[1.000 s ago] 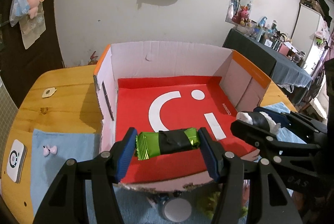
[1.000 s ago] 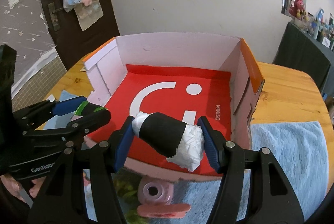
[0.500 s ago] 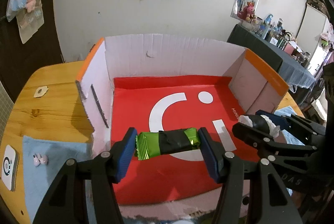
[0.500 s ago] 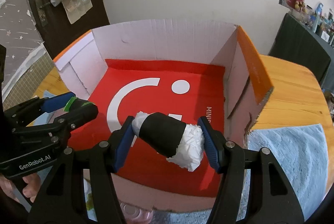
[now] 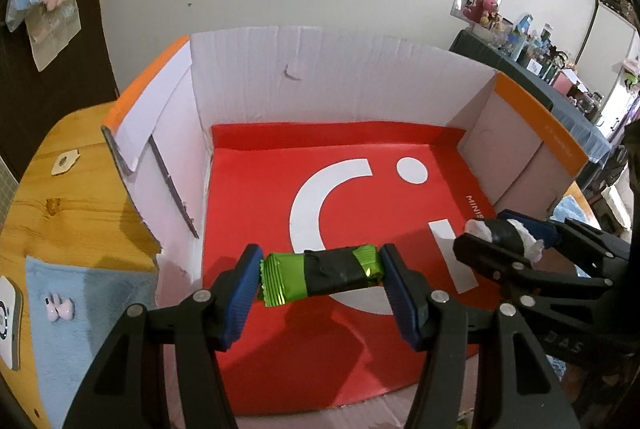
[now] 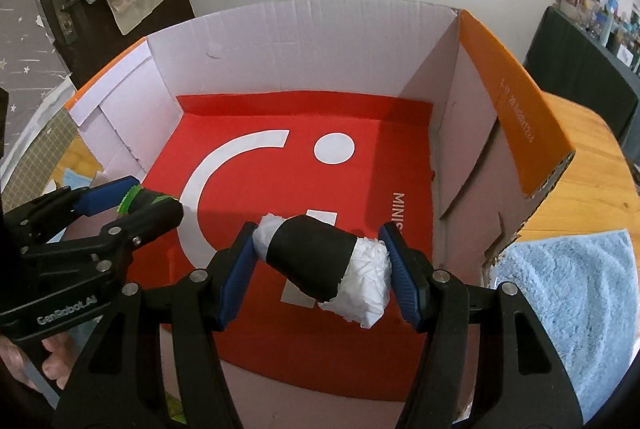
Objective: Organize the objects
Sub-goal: 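Lower the green bar into the box and open the left tool while the right tool carries the roll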
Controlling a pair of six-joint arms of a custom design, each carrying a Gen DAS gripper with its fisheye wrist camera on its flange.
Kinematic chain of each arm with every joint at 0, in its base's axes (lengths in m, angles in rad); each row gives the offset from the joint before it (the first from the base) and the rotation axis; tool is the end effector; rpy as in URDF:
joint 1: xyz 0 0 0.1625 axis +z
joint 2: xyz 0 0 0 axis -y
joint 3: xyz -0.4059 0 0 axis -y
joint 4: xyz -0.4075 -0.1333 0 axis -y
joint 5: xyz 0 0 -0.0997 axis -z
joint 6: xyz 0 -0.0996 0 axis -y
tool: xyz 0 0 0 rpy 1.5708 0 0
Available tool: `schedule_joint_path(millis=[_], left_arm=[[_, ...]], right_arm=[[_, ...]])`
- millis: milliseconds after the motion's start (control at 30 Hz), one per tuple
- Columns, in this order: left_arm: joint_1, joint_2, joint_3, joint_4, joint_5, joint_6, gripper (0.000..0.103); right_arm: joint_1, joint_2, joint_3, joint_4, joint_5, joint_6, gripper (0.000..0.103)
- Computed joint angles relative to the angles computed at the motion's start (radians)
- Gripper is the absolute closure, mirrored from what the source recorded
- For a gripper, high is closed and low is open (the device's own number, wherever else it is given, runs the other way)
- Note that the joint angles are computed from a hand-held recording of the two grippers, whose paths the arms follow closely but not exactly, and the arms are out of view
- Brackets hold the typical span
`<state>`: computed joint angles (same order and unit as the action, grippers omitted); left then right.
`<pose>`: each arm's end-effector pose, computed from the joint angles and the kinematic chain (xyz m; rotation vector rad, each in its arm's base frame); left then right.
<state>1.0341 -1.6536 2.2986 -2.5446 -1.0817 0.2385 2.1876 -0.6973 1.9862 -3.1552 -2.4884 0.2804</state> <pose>-0.0573 -0.4486 0.2710 0.9026 2.5021 -0.5345 0.3551 -0.4071 0.0029 0.2194 -2.3069 0.8050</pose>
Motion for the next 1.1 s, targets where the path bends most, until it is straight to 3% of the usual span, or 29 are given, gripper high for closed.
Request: schedule_joint_path(millis=[333,767,1100], left_arm=[[0.009,0.022,-0.015,0.001,0.004,0.012,0.041],[0.003,0.059,-0.031,0.000,0.047,0.025,0.041],[0.008,0.056,-0.031,-0.001,0.041,0.024,0.039]], right_arm=[[0.000,-0.027,-0.003,0.103,0.055,0.055,0.043],[-0.027,0.013,-0.077,0.253,-0.019,0.058,0.043],[-0.030,0.010,-0.056,0.216,-0.023,0.040,0.043]])
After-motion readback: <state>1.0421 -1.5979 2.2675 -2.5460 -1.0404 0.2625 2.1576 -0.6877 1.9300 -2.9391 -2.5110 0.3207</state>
